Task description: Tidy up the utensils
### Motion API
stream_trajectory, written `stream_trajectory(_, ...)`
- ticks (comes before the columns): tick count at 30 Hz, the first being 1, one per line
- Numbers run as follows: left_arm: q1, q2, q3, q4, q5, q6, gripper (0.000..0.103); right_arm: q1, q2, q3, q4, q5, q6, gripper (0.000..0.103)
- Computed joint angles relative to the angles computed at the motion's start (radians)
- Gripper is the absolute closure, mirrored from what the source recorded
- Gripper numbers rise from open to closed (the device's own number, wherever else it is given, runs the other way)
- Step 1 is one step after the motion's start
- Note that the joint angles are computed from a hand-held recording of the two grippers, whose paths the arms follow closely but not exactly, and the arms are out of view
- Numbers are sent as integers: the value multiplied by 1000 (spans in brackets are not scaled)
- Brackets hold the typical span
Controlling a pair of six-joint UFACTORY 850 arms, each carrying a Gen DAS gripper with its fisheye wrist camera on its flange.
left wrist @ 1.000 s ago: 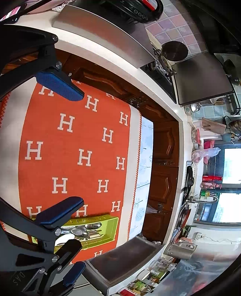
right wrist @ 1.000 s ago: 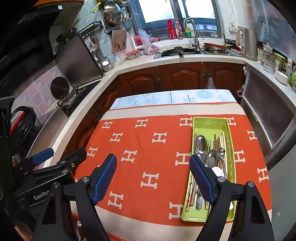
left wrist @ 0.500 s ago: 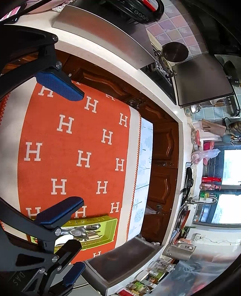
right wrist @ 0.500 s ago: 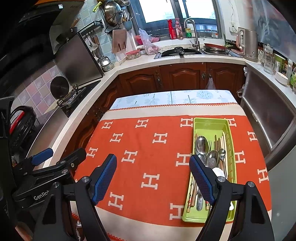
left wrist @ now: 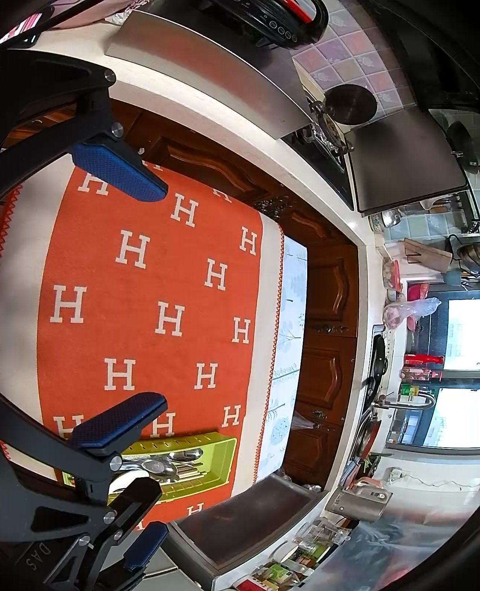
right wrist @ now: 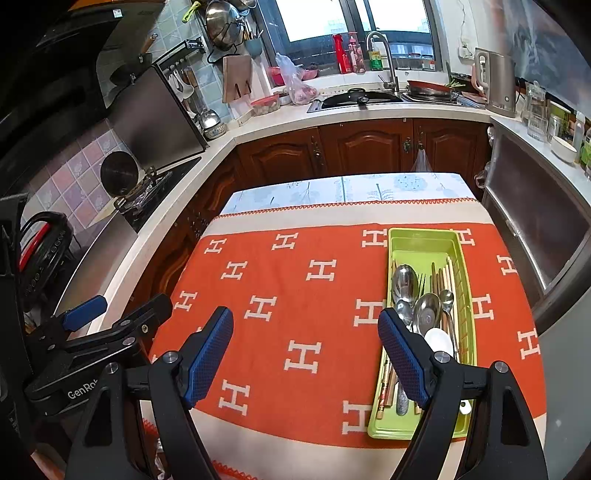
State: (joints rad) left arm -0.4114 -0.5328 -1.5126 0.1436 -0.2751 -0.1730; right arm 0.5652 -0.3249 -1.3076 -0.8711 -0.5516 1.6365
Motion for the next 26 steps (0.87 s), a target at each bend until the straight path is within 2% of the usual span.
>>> stream_trajectory(6,2,2,4,-21,-11,16,1,1,0,0,0,1,1,21)
stream_trajectory(10,0,8,15,52,4,-55,1,4,-7,-5,-3,5,-2,21)
stream_trajectory(26,12,17,31,70,14,-70,1,16,-16,-19,23,-11,-26,21)
